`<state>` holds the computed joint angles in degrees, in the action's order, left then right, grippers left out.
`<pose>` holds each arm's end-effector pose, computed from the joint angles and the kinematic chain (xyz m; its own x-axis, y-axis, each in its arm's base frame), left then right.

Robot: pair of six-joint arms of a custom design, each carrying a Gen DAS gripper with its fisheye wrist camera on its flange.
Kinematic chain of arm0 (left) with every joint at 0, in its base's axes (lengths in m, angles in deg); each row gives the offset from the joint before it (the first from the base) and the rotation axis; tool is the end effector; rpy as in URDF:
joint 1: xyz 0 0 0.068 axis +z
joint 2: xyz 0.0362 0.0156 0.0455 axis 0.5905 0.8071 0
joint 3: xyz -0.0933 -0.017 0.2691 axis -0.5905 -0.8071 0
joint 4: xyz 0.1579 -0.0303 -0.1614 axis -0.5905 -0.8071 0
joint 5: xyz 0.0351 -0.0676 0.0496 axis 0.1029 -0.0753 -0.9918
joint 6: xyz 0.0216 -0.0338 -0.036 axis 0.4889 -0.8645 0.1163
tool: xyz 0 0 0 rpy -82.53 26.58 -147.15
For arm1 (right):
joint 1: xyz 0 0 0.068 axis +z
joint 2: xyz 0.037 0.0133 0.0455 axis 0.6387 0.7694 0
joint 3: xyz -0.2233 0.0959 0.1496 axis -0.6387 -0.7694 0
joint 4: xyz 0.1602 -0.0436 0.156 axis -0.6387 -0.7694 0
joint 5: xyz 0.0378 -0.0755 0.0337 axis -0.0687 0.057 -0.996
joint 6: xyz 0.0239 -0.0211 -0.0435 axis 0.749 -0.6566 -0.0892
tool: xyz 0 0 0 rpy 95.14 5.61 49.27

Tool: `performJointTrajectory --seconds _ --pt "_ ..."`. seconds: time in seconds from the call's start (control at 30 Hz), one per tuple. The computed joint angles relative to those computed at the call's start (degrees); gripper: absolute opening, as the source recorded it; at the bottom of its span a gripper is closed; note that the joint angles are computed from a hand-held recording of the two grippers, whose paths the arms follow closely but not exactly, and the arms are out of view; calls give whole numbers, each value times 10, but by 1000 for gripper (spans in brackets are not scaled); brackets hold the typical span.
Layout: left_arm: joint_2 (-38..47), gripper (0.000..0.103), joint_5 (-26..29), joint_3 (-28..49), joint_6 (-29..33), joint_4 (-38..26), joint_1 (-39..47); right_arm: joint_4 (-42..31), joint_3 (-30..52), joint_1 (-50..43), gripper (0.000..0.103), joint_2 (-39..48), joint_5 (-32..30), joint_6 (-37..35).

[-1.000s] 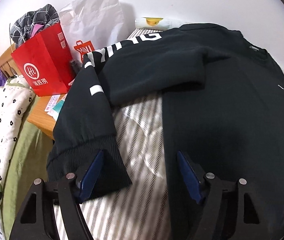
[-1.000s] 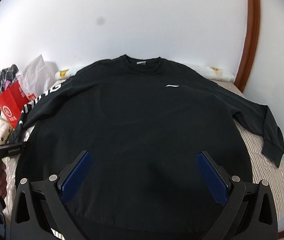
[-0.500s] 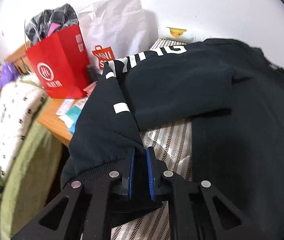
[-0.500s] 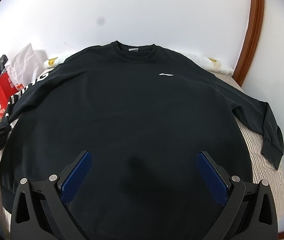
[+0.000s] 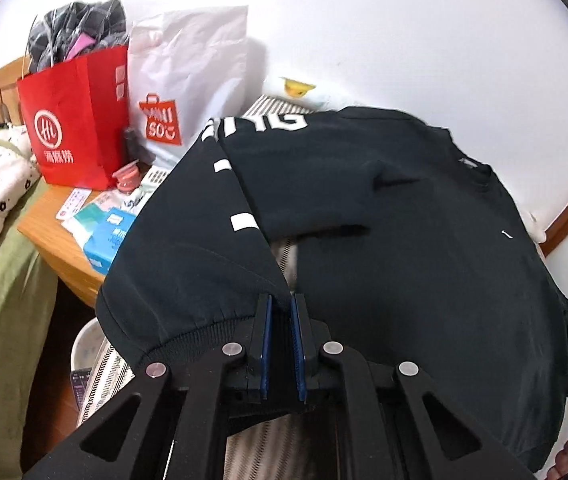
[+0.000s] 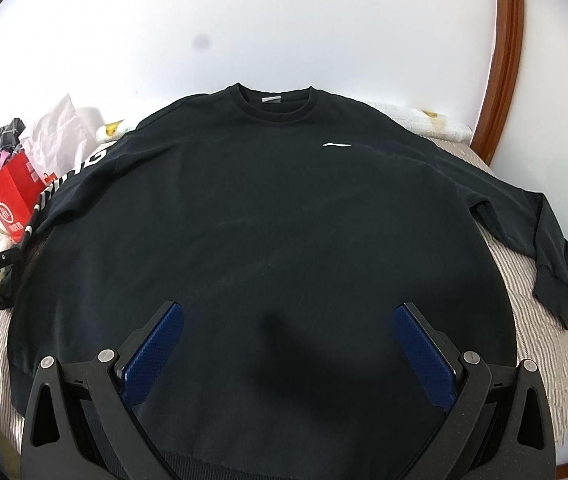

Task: Fold small clothes
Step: 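Fold the grasped side over the body with the left gripper, then open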

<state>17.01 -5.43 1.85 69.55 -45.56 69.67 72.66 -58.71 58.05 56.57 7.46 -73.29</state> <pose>0.1719 0.1002 0.1097 -0.6895 -0.3903 -0.6102 -0.3236 0.9196 -0.2226 0.1597 0.0469 0.1063 -0.7302 -0.0398 -0.6821 -0.0706 0.9974 0.0173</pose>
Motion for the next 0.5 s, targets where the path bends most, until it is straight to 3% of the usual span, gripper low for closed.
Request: performJointTrajectory --seconds 0.3,0.43,0.5 --pt "-119 9 -5 57 -75 -124 -101 -10 -7 -98 103 -42 -65 -48" --pt "-135 9 -57 98 -131 -149 -214 -1 -3 -126 103 -34 -44 -96" --pt "-130 9 -80 119 -157 -153 -269 14 -5 -164 103 -27 -64 -126"
